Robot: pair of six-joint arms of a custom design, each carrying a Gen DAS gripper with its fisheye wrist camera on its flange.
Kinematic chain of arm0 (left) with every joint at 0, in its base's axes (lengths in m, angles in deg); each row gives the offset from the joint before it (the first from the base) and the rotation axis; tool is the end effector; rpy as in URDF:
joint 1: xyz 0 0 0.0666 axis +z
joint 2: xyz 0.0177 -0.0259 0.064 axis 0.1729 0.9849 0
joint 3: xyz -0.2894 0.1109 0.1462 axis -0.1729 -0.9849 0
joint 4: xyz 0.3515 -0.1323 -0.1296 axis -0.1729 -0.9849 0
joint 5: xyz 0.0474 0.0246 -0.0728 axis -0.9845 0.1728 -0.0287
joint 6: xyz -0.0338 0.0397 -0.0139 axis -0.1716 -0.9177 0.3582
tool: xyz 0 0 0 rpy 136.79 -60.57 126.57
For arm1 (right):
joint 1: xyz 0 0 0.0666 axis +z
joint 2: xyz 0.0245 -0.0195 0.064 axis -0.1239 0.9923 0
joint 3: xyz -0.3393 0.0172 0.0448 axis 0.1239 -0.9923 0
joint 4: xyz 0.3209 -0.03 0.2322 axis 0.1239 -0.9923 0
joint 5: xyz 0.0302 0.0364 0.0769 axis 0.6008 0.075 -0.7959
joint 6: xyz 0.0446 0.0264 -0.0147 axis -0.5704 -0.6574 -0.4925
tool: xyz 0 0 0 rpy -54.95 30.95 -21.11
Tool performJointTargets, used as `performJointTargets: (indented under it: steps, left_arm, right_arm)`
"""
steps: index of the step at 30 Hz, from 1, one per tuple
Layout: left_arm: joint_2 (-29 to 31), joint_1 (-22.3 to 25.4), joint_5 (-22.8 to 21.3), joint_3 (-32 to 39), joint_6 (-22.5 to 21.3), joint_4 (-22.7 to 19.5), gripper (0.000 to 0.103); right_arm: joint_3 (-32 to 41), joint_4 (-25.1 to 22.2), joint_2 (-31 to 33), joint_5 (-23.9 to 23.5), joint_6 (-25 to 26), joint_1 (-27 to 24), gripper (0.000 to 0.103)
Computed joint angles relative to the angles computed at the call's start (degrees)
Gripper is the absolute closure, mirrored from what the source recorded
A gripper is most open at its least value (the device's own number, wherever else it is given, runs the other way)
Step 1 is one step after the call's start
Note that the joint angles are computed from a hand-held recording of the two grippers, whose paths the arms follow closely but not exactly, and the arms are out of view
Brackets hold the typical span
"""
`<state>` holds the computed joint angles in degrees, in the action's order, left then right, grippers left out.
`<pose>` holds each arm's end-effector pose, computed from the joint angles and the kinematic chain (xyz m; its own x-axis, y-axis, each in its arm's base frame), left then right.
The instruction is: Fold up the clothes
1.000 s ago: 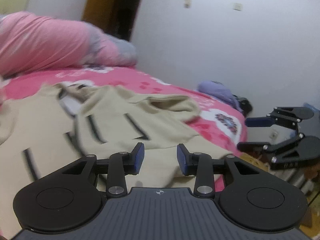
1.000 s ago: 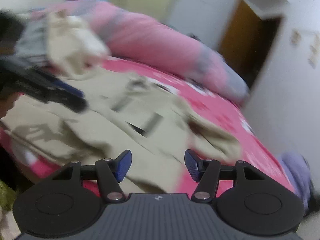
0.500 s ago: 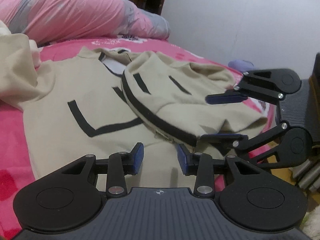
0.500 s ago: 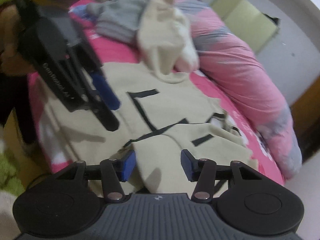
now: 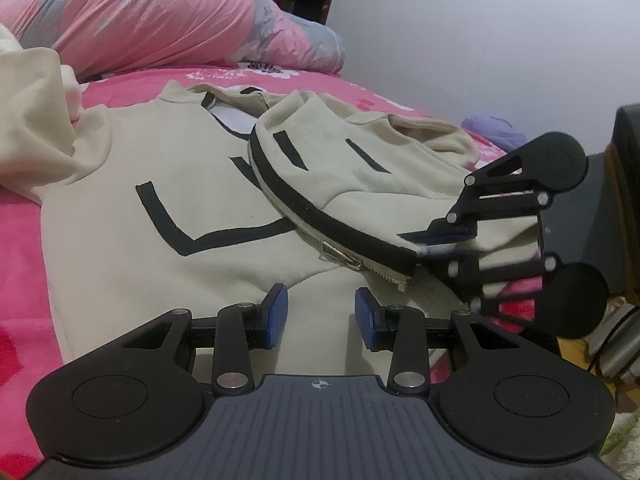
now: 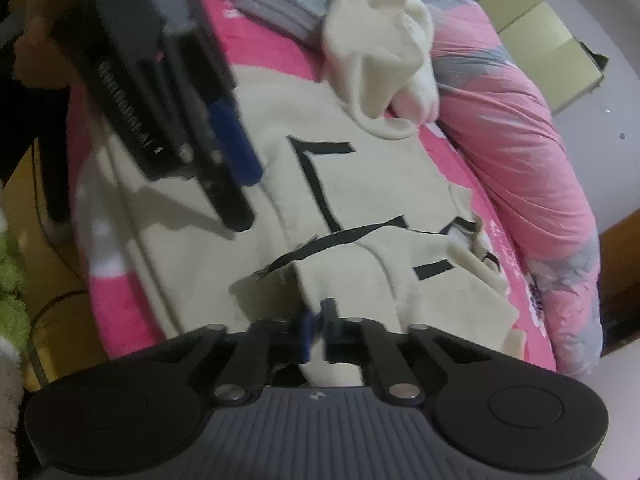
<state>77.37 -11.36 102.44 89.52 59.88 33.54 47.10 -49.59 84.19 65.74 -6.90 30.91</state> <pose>0.5165 -0.2230 0.3400 -0.4931 0.3597 -0.7922 0.7867 0.5731 -0.2295 0.3986 0.2885 0.3838 -0.4432 -0.7756 -0.4495 -0.4869 0.6293 -0.6057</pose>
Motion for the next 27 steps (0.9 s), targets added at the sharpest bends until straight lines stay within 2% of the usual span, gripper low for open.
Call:
performJointTargets:
  steps: [10,17,24,27]
  left_arm:
    - [1.0,0.9,2.4,0.4,0.9,0.6,0.066]
    - [0.7,0.9,1.3,0.7,-0.5,-0.5,0.066]
    - [0.5,0.1,-1.5,1.3,-1.6,-1.8,0.066]
    - [0.3,-0.2,-2.8,1.6,-1.7,-2.5,0.066]
  right_arm:
    - [3.3,-7.8,-2.2,-5.2,-8.1,-1.4,0.101]
    - [2.4,-6.1,-4.6,-4.4,-8.1,-1.5,0.101]
    - [-0.8,-4.7,-7.2,-7.7,-7.3,-2.1,0.101]
    - [-2.4,-3.0,-7.6,-8.8,-10.1,-2.3,0.101]
